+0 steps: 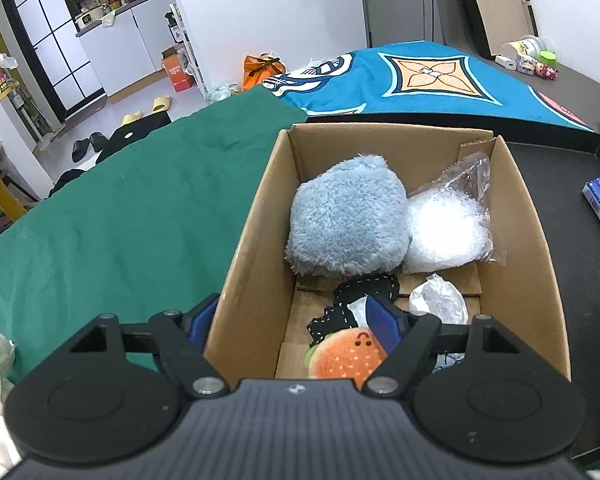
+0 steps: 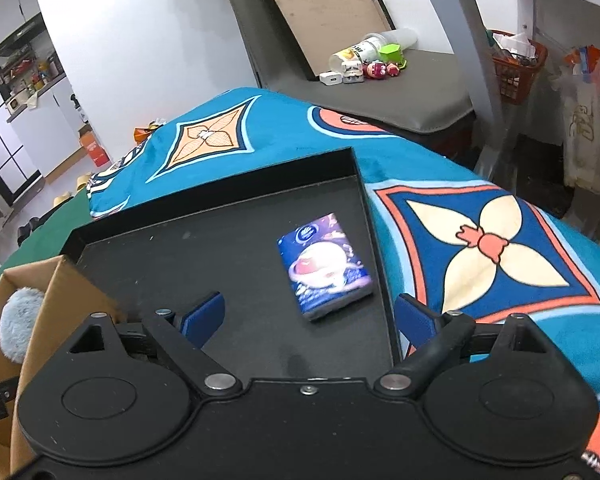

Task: Organize soft objects
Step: 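Withdraw the open right tool from the box toward the tissue pack, then lower the right tool onto the blue tissue pack and grasp it, then carry the tissue pack with the right tool into the box and release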

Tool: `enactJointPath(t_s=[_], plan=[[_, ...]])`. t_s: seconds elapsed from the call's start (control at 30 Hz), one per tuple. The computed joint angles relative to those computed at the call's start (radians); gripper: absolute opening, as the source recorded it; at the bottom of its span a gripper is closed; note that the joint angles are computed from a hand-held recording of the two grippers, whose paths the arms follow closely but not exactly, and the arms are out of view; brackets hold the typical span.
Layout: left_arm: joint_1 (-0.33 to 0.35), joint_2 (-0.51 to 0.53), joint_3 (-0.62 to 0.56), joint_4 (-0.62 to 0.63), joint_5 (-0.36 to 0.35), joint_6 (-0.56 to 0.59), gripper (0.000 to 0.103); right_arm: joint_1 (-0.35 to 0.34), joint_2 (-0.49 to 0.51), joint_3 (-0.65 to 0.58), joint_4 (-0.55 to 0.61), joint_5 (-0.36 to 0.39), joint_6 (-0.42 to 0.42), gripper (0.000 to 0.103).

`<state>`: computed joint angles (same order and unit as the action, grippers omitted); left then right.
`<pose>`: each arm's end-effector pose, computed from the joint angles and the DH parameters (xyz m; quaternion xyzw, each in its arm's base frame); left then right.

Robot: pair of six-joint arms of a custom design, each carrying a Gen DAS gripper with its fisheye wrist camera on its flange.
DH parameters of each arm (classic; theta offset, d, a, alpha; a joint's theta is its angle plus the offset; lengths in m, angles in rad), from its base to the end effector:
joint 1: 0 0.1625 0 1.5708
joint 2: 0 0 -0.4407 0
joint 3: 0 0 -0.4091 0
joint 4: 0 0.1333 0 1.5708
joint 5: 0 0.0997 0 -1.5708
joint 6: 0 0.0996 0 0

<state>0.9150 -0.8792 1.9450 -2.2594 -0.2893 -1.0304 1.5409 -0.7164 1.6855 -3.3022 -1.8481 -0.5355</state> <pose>-0.1609 -0.5843 0.0808 -0.0365 0.7945 -0.3385 0.5028 0.0850 -0.7051 0.1142 0.1802 -0.9030 0.3180 0.2260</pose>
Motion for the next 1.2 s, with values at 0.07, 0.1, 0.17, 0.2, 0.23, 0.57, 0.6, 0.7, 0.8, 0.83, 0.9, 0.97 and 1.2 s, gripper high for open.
enactJointPath(t_s=[0.07, 0.1, 0.17, 0.2, 0.23, 0.57, 0.6, 0.7, 0.8, 0.83, 0.9, 0.97, 1.2], plan=[[0.001, 0.001, -0.008, 0.033, 0.002, -0.020, 0.077, -0.002, 0.009, -0.015, -0.002, 0.012, -0.013, 0.091], [0.002, 0.002, -0.013, 0.044, 0.002, -0.025, 0.077, -0.003, 0.014, -0.023, 0.001, 0.017, -0.019, 0.090], [0.002, 0.004, -0.018, 0.057, 0.002, -0.034, 0.077, -0.002, 0.023, -0.041, 0.009, 0.027, -0.032, 0.088], [0.002, 0.004, -0.019, 0.064, 0.003, -0.039, 0.077, -0.003, 0.027, -0.048, 0.012, 0.034, -0.039, 0.088], [0.002, 0.004, -0.021, 0.072, 0.003, -0.045, 0.077, -0.003, 0.031, -0.055, 0.014, 0.042, -0.047, 0.087], [0.003, 0.008, -0.025, 0.077, 0.002, -0.049, 0.077, -0.016, 0.083, -0.125, 0.059, 0.032, -0.105, 0.079], [0.003, 0.007, -0.023, 0.068, 0.002, -0.044, 0.077, -0.016, 0.087, -0.126, 0.055, 0.024, -0.112, 0.076], [0.002, 0.005, -0.015, 0.044, 0.001, -0.030, 0.077, -0.012, 0.096, -0.124, 0.032, 0.003, -0.145, 0.071], [0.002, 0.002, -0.010, 0.020, -0.002, -0.013, 0.077, 0.005, 0.117, -0.136, 0.025, -0.067, -0.223, 0.058], [0.001, 0.001, -0.008, 0.018, -0.002, -0.013, 0.077, 0.011, 0.118, -0.143, 0.067, -0.096, -0.225, 0.052], [-0.002, -0.002, -0.001, -0.002, 0.000, -0.001, 0.077, 0.009, 0.109, -0.129, 0.074, -0.099, -0.197, 0.051], [-0.007, -0.005, 0.009, -0.021, 0.004, 0.008, 0.077, 0.010, 0.094, -0.111, 0.081, -0.097, -0.177, 0.051], [-0.015, -0.021, 0.037, -0.071, 0.004, 0.019, 0.077, -0.002, 0.034, -0.023, 0.079, -0.061, -0.081, 0.050]])
